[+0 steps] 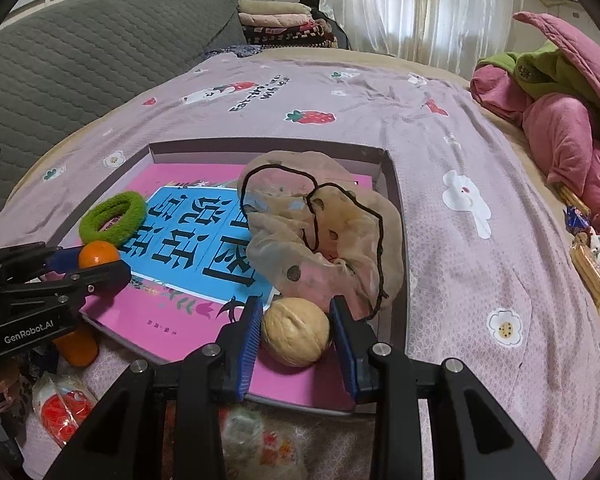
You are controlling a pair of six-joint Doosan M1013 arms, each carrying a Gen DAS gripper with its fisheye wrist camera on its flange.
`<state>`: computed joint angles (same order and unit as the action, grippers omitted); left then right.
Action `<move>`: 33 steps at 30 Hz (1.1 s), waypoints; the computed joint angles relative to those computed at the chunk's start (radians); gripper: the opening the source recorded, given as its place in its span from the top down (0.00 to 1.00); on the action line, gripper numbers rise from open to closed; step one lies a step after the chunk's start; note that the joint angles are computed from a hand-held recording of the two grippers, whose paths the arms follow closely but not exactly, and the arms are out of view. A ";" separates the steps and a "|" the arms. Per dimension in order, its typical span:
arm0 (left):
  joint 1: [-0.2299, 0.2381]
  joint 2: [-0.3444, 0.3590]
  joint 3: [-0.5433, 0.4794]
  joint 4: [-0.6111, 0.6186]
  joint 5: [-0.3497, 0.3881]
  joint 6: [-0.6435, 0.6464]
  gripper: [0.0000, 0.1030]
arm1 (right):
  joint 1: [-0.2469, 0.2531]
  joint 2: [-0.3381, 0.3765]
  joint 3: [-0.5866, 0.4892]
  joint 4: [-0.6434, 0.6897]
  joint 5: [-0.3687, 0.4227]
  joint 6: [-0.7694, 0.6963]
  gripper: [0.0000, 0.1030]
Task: Organize objects
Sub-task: 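Lower the orange onto the book with the left gripper while the right lowers the walnut, then open the left gripper releasing the orange while the right gripper releases the walnut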
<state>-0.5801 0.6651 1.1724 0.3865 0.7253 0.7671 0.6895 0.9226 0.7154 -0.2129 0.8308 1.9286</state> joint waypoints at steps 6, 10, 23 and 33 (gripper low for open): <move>0.004 -0.001 -0.002 -0.008 0.012 -0.003 0.62 | -0.001 0.000 0.000 0.002 -0.002 0.008 0.66; 0.006 -0.003 0.000 -0.013 0.007 -0.006 0.62 | -0.002 -0.002 0.005 0.007 -0.011 0.008 0.66; 0.007 -0.013 0.011 -0.006 -0.004 -0.024 0.60 | 0.000 -0.010 0.016 0.004 -0.032 0.016 0.66; 0.010 -0.022 0.021 -0.010 -0.020 -0.029 0.57 | 0.000 -0.026 0.045 -0.012 -0.079 0.032 0.63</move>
<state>-0.5702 0.6429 1.1930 0.3770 0.7058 0.7383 0.6894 0.8966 0.7601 -0.2248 0.7523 1.9606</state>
